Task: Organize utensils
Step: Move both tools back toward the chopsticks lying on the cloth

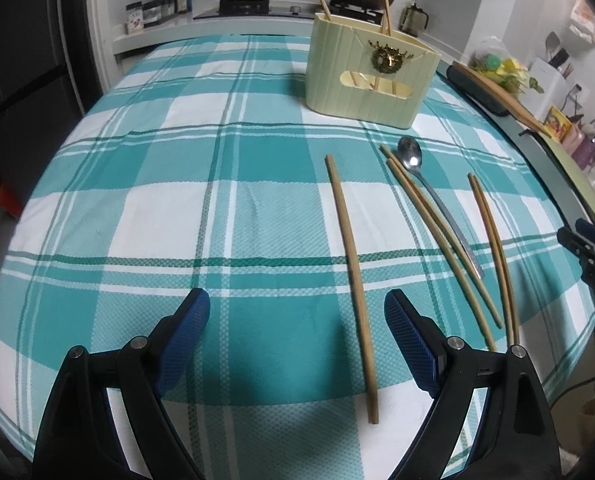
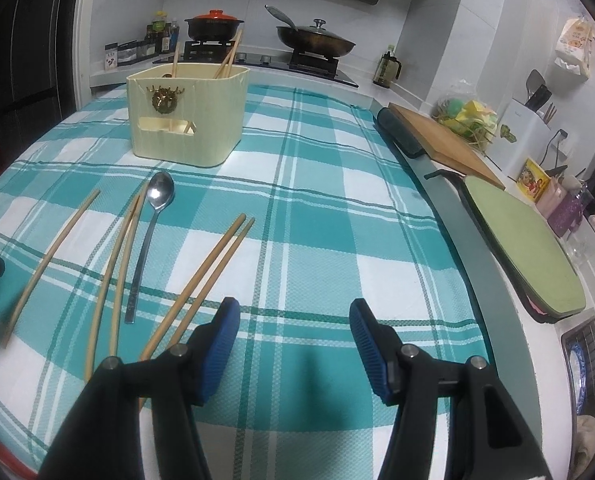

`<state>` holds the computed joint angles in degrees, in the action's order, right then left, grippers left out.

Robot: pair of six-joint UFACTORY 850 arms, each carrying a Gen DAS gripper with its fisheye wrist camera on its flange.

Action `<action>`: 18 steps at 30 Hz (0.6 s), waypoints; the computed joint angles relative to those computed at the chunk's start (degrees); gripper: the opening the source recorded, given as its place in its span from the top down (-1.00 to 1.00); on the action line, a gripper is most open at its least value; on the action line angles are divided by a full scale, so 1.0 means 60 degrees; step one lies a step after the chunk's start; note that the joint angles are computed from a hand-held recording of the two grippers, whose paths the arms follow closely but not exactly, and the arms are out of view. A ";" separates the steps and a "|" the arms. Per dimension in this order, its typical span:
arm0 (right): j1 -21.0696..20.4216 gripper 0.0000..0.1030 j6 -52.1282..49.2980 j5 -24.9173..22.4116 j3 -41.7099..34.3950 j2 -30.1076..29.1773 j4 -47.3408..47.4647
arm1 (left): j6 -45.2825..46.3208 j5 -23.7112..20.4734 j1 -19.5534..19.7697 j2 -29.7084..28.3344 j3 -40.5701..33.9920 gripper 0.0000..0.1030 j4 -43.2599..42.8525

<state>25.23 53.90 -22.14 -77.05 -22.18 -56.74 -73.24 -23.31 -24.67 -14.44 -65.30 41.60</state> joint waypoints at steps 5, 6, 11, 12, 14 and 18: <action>0.0016 -0.13 -0.0011 -0.0121 -0.0099 -0.0115 -0.0060 | 0.0149 -0.0015 0.0039 -0.0097 -0.0044 -0.75 -0.0156; 0.0017 -0.13 -0.0034 -0.0128 -0.0123 -0.0146 -0.0043 | 0.0143 -0.0019 0.0043 -0.0105 -0.0044 -0.75 -0.0152; -0.0119 -0.13 -0.0355 0.0095 -0.0203 -0.0307 0.0590 | 0.0123 -0.0026 0.0097 -0.0176 -0.0001 -0.75 -0.0270; -0.0198 -0.13 -0.0511 0.0197 -0.0206 -0.0351 0.0967 | 0.0095 -0.0024 0.0110 -0.0179 0.0018 -0.75 -0.0274; -0.0365 -0.13 -0.0907 0.0428 -0.0181 -0.0415 0.1839 | 0.0020 -0.0009 0.0143 -0.0178 0.0059 -0.75 -0.0268; -0.0631 -0.13 -0.1782 0.0933 -0.0131 -0.0501 0.3628 | 0.0027 0.0056 0.0238 -0.0219 0.0045 -0.75 -0.0356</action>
